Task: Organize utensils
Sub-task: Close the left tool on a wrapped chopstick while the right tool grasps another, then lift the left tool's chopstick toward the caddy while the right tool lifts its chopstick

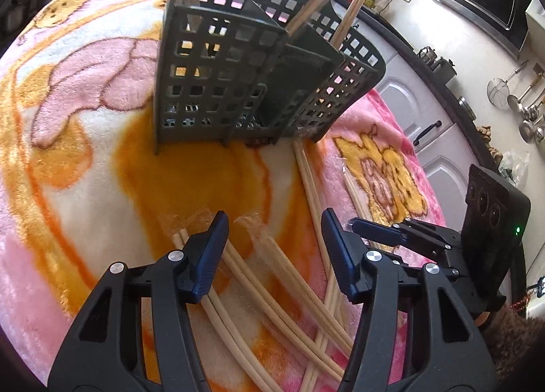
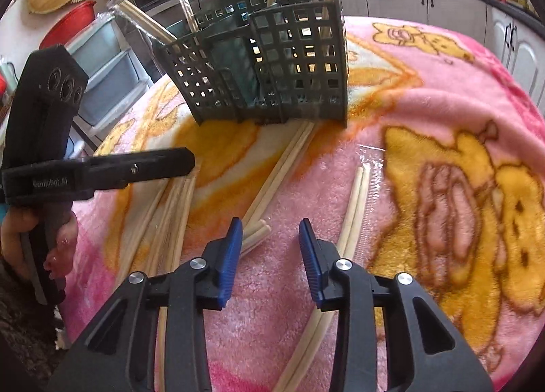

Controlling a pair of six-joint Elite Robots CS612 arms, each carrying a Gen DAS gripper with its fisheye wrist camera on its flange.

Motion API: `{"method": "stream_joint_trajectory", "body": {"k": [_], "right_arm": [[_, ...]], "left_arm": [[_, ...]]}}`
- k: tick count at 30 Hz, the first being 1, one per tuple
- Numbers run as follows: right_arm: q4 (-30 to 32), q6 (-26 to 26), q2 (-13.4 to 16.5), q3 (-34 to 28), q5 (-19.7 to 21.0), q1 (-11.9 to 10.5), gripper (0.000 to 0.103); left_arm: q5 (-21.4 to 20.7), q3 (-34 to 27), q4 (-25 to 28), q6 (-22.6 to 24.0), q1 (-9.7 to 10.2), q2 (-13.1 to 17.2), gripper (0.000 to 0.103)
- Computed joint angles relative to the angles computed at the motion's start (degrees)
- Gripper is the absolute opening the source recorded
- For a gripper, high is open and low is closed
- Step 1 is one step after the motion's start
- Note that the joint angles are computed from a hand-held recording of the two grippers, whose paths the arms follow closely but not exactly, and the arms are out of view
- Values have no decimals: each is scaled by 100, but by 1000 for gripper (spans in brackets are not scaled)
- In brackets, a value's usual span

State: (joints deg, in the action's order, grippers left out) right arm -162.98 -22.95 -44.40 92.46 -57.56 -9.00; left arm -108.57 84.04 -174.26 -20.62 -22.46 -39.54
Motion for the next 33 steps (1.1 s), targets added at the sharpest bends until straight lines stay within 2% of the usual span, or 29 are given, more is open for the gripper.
{"method": "stream_joint_trajectory", "body": {"k": [5, 7, 8, 9, 10, 15, 17, 21, 23, 28, 33], "right_arm": [[251, 215, 85, -177, 188, -24, 30], [386, 224, 118, -245, 281, -36, 16], [399, 252, 130, -265, 316, -44, 15], [413, 258, 134, -278, 349, -55, 11], [406, 266, 140, -291, 370, -61, 9], [267, 335, 142, -289, 325, -95, 6], [230, 346, 137, -278, 327, -111, 6], [193, 327, 122, -260, 313, -125, 5], [150, 332, 121, -250, 291, -120, 5], [-11, 337, 82, -200, 301, -123, 4], [-435, 377, 17, -136, 205, -117, 4]], "left_arm": [[-6, -110, 195, 38, -16, 62, 48], [-12, -157, 280, 54, -13, 85, 48], [-18, -179, 315, 55, -10, 93, 48], [-32, -202, 340, 65, -8, 106, 45], [-29, -229, 375, 82, -10, 119, 38], [-138, -343, 542, 156, -7, 173, 23], [-183, -377, 566, 180, -6, 193, 14], [-233, -447, 611, 253, -14, 226, 10], [-283, -481, 601, 311, -13, 238, 4], [-279, -458, 322, 328, -7, 187, 2], [-161, -326, -70, 366, 4, 39, 2]]}}
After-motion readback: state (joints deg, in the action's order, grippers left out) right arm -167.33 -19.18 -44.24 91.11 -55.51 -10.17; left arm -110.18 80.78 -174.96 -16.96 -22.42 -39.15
